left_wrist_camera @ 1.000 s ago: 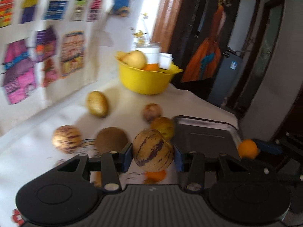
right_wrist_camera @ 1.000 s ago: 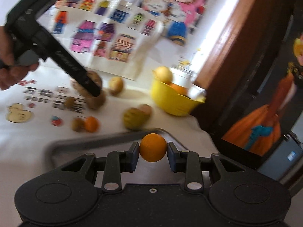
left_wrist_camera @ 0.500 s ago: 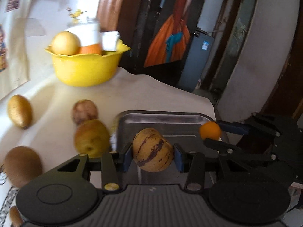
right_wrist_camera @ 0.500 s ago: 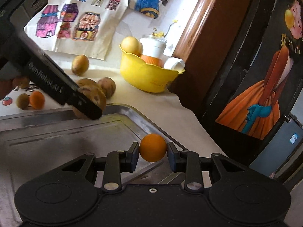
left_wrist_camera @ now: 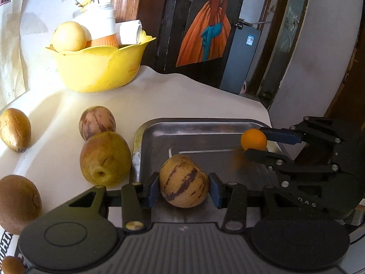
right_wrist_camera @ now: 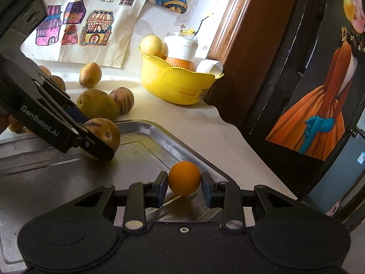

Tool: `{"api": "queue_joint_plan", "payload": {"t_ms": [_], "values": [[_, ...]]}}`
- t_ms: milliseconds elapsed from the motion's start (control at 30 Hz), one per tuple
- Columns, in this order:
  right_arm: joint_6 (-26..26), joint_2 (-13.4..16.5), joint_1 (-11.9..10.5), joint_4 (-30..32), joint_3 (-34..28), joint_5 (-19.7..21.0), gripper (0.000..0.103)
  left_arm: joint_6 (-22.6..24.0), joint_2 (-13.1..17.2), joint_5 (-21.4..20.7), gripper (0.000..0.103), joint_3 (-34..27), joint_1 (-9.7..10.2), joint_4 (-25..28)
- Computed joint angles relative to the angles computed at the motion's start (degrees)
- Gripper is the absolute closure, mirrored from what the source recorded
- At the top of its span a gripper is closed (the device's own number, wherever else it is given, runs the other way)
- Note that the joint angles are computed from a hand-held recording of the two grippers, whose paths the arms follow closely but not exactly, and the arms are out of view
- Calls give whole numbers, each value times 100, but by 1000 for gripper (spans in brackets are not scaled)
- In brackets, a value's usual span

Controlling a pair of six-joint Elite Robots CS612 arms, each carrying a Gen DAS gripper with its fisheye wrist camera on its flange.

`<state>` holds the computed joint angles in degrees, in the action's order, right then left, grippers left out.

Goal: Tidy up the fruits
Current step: 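Lower the pepino into the tray and open the left tool while the right tool releases the orange there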

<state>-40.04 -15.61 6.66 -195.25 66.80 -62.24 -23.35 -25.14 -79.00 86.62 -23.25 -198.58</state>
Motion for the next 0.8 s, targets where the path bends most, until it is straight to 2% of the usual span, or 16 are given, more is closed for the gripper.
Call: {"api": "queue_joint_plan", "payload": {"t_ms": [67,200,333,433,467,500,633,800], "values": [[-38,1,5,34,-3,-5,69,-30,-4,-11,53,-11,6,33],[-3,-1,5,-87,24,-19,62,-126,-20,-20,52,1,12,62],[49,-74,-12,-191,157,-15,55,-153,-63,90,41,97,-11,-203],[143,-163,-26,-352,325,-15,46,-152,-138,178,39,220,-42,-427],[214,-192,-32,-398,377,-2,39,-168,-170,236,38,271,-61,-486],[289,-222,-40,-451,439,17,32,-193,-203,294,35,333,-80,-562],[439,-372,-52,-684,754,33,24,-272,-320,629,18,604,-173,-931],[688,-604,-73,-1139,1230,165,5,-402,-493,1085,2,1039,-316,-1354]]}}
